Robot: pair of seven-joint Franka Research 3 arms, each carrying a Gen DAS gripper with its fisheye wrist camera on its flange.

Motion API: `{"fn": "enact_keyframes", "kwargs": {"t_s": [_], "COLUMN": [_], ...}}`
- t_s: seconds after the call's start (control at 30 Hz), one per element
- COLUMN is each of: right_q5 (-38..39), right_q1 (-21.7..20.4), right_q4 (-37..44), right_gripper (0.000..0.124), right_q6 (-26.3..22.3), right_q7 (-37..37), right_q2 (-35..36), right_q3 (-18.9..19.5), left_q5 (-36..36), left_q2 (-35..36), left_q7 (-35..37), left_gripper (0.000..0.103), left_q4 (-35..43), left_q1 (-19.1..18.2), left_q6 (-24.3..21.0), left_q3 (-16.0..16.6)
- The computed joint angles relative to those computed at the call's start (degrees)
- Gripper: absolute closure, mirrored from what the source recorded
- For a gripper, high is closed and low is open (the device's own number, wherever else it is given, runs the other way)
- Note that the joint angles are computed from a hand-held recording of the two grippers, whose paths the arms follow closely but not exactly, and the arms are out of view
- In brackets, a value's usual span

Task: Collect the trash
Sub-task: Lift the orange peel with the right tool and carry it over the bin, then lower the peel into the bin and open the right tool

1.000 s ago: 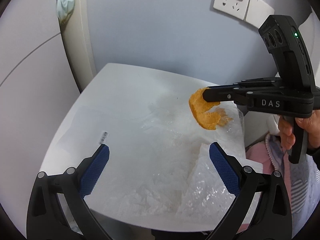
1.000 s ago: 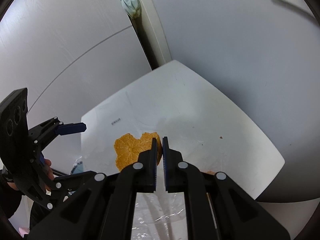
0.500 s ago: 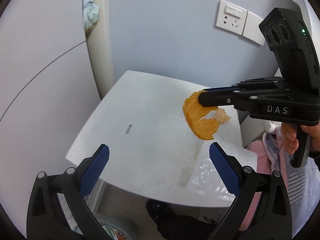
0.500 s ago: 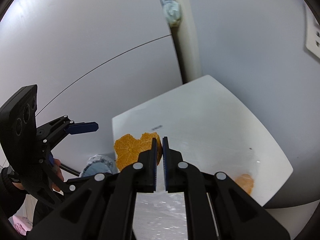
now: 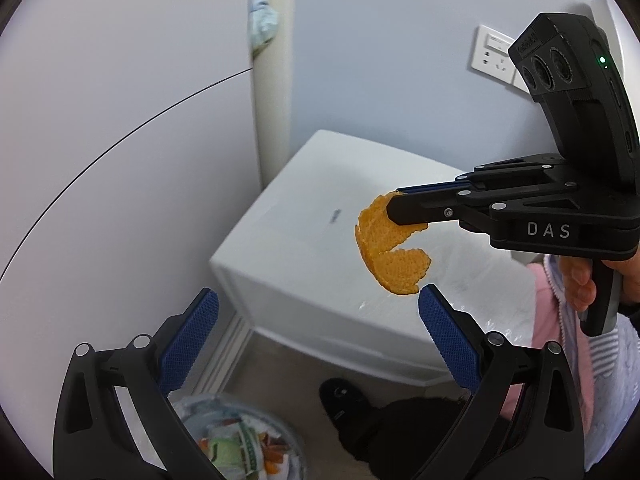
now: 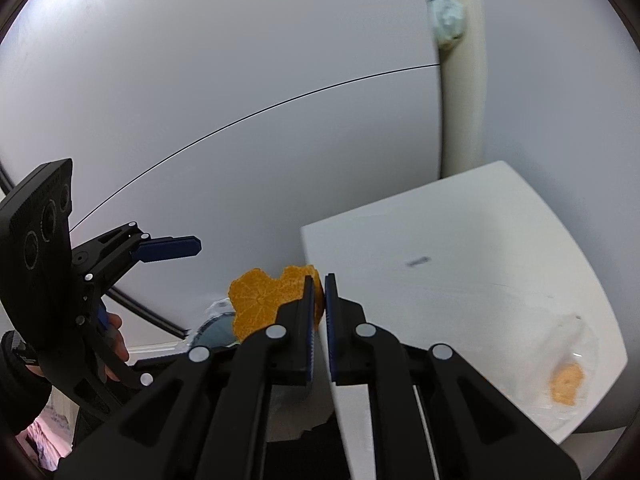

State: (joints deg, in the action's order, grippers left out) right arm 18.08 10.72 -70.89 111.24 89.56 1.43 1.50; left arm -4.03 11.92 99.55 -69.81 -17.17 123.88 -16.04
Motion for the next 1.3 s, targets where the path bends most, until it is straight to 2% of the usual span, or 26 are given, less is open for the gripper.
{"fn": "enact_keyframes", "kwargs": {"t_s": [0.23, 0.6, 0.73, 1.03, 1.3], "right_q5": [0.2, 1.0, 1.5, 1.8, 0.7], "right_q1": [3.4, 8.7, 10.3, 12.7, 14.5], "right_q4": [4.6, 3.9, 2.7, -2.4, -1.9], "right_gripper": [0.116, 0.116, 0.116, 0.116, 0.116], "right_q6": [-0.8, -0.1, -0.1, 0.2, -2.3], "right_q7": [0.3, 1.0, 1.2, 2.5, 4.7], "right_q2": [4.7, 8.0, 9.4, 11.3, 14.9], "right_q3": [2.3, 4.7, 5.4, 6.0, 6.3], "left_q5": [-2.6, -3.8, -2.1, -2.9, -3.8], "left_q2": [-8.3, -20.8, -24.2, -26.3, -24.7], "left_q7": [0.6, 0.5, -0.1, -0.1, 0.5], "left_gripper": [0.006, 0.006, 0.006, 0.006, 0.006], "left_q4": [-11.9, -30.4, -36.7, -44.7, -48.3], "left_q1": [3.4, 6.1, 6.8, 8.1, 9.5], "left_q6": [3.1, 5.2, 4.8, 5.1, 6.0], "left_q3": [2.1, 6.4, 7.6, 10.1, 10.8]}}
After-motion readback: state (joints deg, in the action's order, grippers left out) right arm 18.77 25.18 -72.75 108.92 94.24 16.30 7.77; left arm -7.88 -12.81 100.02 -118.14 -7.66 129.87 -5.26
